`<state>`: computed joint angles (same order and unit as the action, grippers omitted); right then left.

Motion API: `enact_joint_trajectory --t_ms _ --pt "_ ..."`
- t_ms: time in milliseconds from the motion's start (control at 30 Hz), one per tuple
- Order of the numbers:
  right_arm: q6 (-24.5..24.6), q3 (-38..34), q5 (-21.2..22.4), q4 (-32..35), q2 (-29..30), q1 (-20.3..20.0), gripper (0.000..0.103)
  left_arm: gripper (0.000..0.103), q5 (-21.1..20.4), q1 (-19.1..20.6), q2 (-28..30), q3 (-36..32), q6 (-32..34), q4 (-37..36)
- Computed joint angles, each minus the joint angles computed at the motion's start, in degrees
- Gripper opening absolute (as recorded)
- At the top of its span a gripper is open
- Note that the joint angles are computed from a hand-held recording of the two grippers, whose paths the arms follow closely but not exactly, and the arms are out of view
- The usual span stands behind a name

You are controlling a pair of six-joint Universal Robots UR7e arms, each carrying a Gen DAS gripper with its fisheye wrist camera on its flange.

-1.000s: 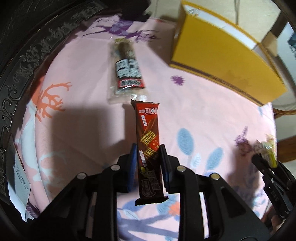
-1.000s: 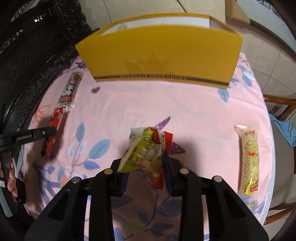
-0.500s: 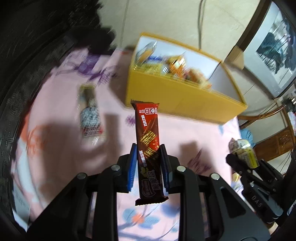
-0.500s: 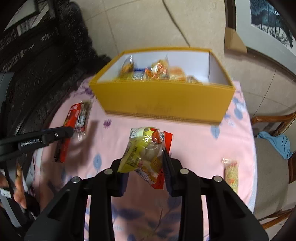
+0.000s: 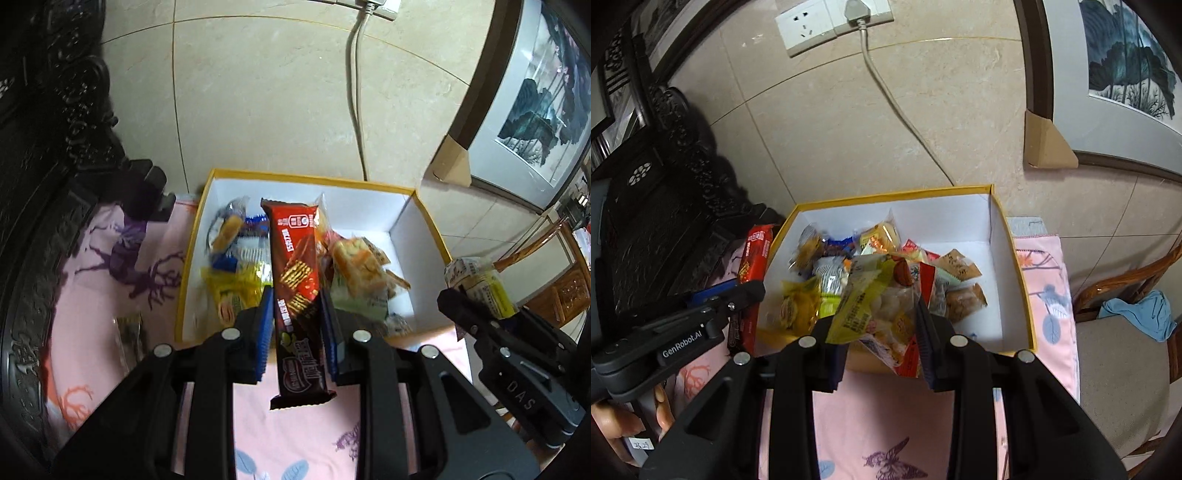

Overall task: Organize snacks
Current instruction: 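Lower both held snacks into the yellow box and open both tools, then grasp long cereal bar with right tool while left tool grasps duck-neck snack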

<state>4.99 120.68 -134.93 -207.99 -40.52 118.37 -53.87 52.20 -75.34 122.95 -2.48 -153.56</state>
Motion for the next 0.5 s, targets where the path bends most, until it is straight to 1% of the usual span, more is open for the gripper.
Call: enact_joint_trajectory --t_ms 133,200,233,267,300,333,400,500 --pt "-2.02 -2.09 0.35 0.52 0.10 -1.18 0.033 0.024 0.18 0.96 2.87 -3.21 1.16 -0.61" --pt "-3.14 -3.78 0.18 1.51 0.11 -1.78 0.034 0.025 -0.60 1.55 4.59 -5.31 2.30 -0.76" --pt "-3.28 -4.42 0.12 2.13 0.06 -2.17 0.039 0.032 -0.68 1.83 5.70 -6.55 2.82 -0.97" --pt "-2.89 -5.34 0.23 3.96 -0.25 -2.68 0.047 0.077 -1.24 2.15 6.53 -7.82 2.90 -0.21" --pt "-2.22 -6.17 -0.29 5.87 -0.51 -2.99 0.060 0.088 -0.80 2.36 7.33 -9.08 2.33 1.13" --pt "-1.96 -6.67 -1.40 5.81 -0.44 -3.03 0.062 0.097 0.24 2.56 7.90 -9.91 1.48 1.58" --pt "-1.85 -6.14 -0.40 5.41 -1.50 -3.52 0.062 0.097 -2.58 3.63 7.39 -10.81 0.35 2.45" --pt "-2.88 -4.06 -0.79 4.53 -2.89 -3.44 0.062 0.097 -2.44 4.02 5.98 -10.28 -1.47 3.95"
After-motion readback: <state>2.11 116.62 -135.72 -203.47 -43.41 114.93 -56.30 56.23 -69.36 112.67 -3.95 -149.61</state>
